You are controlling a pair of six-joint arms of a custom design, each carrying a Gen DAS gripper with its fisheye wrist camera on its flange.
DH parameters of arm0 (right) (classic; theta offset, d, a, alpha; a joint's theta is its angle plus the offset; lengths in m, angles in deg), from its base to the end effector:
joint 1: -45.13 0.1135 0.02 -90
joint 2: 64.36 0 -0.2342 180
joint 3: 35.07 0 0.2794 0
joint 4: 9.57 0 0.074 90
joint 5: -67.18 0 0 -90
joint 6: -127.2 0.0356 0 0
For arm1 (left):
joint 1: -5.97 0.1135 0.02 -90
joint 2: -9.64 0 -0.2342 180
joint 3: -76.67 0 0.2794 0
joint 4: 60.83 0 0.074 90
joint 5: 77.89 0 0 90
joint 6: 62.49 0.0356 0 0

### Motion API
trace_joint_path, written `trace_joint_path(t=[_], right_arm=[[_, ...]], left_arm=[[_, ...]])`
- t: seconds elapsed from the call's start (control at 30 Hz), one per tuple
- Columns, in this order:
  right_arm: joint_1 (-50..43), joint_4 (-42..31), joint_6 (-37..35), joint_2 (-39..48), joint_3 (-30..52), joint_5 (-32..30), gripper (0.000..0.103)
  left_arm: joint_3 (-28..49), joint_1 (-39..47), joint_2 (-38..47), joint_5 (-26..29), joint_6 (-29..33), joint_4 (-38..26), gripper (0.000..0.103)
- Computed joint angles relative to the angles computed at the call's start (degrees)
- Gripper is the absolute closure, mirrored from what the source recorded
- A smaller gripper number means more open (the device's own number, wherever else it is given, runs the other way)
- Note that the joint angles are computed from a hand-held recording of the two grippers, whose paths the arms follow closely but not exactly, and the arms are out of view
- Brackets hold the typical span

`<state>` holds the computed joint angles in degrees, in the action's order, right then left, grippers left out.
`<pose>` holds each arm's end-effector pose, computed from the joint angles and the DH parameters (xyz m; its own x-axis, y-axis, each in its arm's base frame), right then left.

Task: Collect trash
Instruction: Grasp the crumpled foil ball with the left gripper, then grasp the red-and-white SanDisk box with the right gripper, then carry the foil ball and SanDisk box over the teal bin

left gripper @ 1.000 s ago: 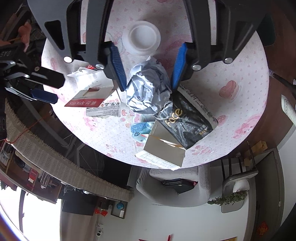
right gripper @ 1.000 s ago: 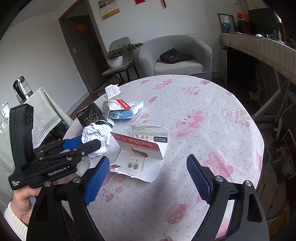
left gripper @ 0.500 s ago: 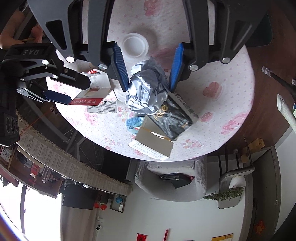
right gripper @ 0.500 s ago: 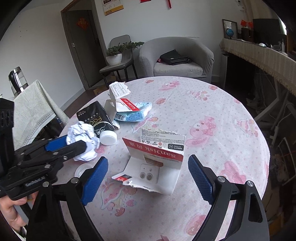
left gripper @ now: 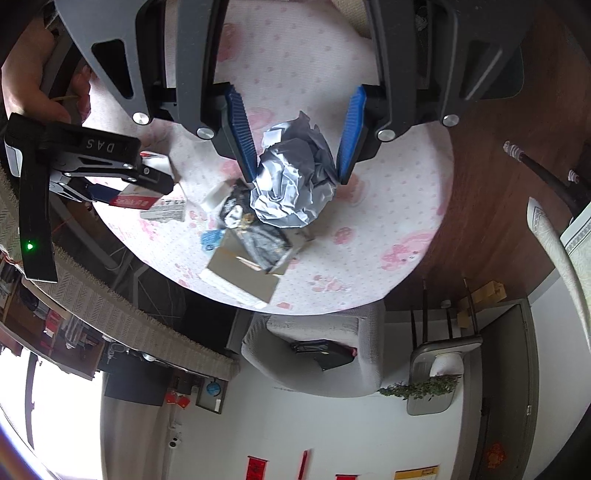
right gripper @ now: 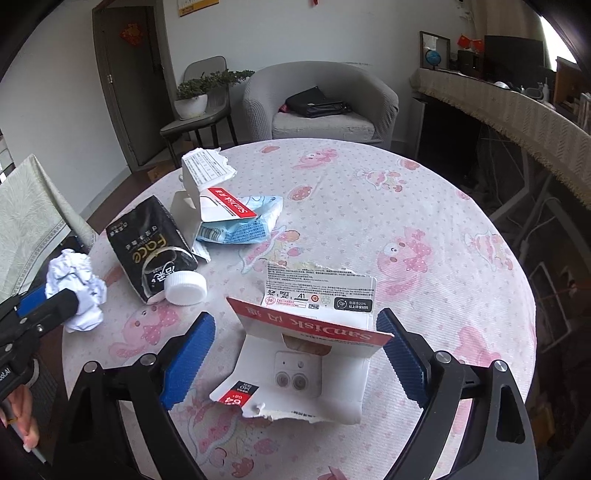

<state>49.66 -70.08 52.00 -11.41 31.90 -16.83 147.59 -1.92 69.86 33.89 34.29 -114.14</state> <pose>0.2249 0.0141 0.2888 -0.7008 0.1993 -0.6850 0.1780 0.9787 0.1027 0.2528 -0.0484 0.2962 -0.6189 0.1965 -0.7605 0.4744 0.8652 -0.1626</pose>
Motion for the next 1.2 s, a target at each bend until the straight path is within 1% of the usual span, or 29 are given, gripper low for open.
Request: trace_joint_path(t=[0.07,0.27,0.4,0.53,0.63,0.7,0.8,0.97,1.2], right_arm=[[0.74,0.04,0.08,1.3,0.6,1.31,0.028],[1.57,1.0,1.21,2.21,1.02,3.03,0.029],[3.87,0.65,1.67,2.28,2.4,5.77,0.029],[6.32,0.13,2.45,2.34,4.3,5.69,0.029],[10.86,-0.7,2.64,2.6,6.47,9.76,0.029],[13.11,-0.81,2.91,2.87,7.79,11.1,0.029],[16.85,-0.6,3.35,3.37,9.63,14.85,0.029],[19.15,0.91,3.29,4.28,11.2,14.61,0.029],[24.54,3.02,3.73,8.42,14.5,15.71,0.029]], left_arm=[[0.04,1.55,0.16,0.47,1.0,-0.38,0.056],[0.27,6.98,0.91,2.33,4.55,-1.62,0.056],[0.69,10.35,2.39,3.31,6.41,-2.3,0.056],[1.22,13.83,4.19,4.12,8.86,-2.95,0.056],[1.39,15.99,5.04,4.81,10.6,-3.32,0.056],[1.54,17.64,5.63,5.08,11.82,-3.37,0.056],[2.14,20.66,6.55,7.85,13.05,-3.81,0.057],[2.66,23.93,6.42,11.33,15.21,-4.52,0.057],[2.58,27.36,7.36,11.83,19.31,-5.53,0.058]])
